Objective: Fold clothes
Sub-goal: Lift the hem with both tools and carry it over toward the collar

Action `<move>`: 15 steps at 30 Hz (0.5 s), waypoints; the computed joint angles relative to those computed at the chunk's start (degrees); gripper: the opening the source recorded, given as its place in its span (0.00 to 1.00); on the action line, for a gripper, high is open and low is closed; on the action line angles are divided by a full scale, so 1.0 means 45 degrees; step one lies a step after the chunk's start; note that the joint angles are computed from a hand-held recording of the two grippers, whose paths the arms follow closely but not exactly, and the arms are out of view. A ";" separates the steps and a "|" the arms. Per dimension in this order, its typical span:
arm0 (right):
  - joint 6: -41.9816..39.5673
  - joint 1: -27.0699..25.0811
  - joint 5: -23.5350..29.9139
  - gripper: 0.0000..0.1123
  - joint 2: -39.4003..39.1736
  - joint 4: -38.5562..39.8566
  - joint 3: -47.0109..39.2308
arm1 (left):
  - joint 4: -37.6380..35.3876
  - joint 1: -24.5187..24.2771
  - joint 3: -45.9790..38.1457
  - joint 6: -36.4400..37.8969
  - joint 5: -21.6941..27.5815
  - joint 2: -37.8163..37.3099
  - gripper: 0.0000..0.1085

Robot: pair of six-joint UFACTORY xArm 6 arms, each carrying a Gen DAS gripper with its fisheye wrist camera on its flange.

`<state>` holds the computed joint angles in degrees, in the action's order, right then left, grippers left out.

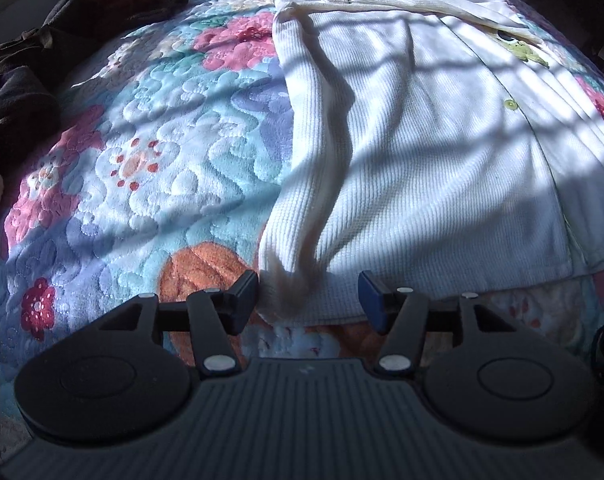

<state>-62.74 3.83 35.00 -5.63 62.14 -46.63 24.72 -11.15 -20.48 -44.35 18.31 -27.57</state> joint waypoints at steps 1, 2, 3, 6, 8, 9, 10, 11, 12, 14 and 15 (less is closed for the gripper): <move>-0.0252 -0.0069 0.0011 0.57 0.0003 0.0500 -0.0055 | -0.0713 0.0068 0.0080 0.0336 -0.0233 -0.0021 0.55; -0.0075 -0.0219 0.0192 0.57 0.0123 0.0829 -0.0212 | -0.1392 0.0107 0.0155 0.0697 -0.0431 -0.0048 0.55; 0.0311 -0.0401 0.0442 0.57 0.0290 0.1049 -0.0415 | -0.2119 0.0123 0.0233 0.1127 -0.0631 -0.0077 0.56; 0.2244 -0.0400 0.0250 0.57 0.0852 0.0203 -0.0826 | -0.2181 0.0273 0.0352 0.1056 -0.1223 0.0025 0.58; 0.2614 0.0075 -0.0987 0.46 0.1147 -0.0294 -0.0744 | -0.0900 0.0410 0.0221 0.0130 -0.1356 0.0265 0.58; 0.2658 0.0273 -0.1520 0.42 0.1308 -0.0460 -0.0718 | -0.0424 0.0493 0.0121 -0.0140 -0.1419 0.0454 0.58; 0.2660 0.0332 -0.1519 0.42 0.1520 -0.0368 -0.0791 | -0.0388 0.0517 0.0048 -0.0125 -0.1488 0.0633 0.59; 0.2653 0.0260 -0.1102 0.42 0.1754 -0.0211 -0.0949 | -0.0682 0.0490 0.0022 0.0113 -0.1606 0.0786 0.63; 0.2833 0.0174 -0.0601 0.44 0.2037 -0.0295 -0.1131 | -0.0744 0.0492 0.0008 0.0144 -0.1761 0.0936 0.64; 0.3162 0.0406 -0.0640 0.44 0.2460 -0.0582 -0.1206 | 0.0419 0.0554 -0.0171 -0.0812 -0.1691 0.1218 0.58; 0.3036 0.0776 -0.1459 0.25 0.2340 -0.1055 -0.0929 | 0.1696 0.0521 -0.0421 -0.1796 -0.1174 0.1327 0.48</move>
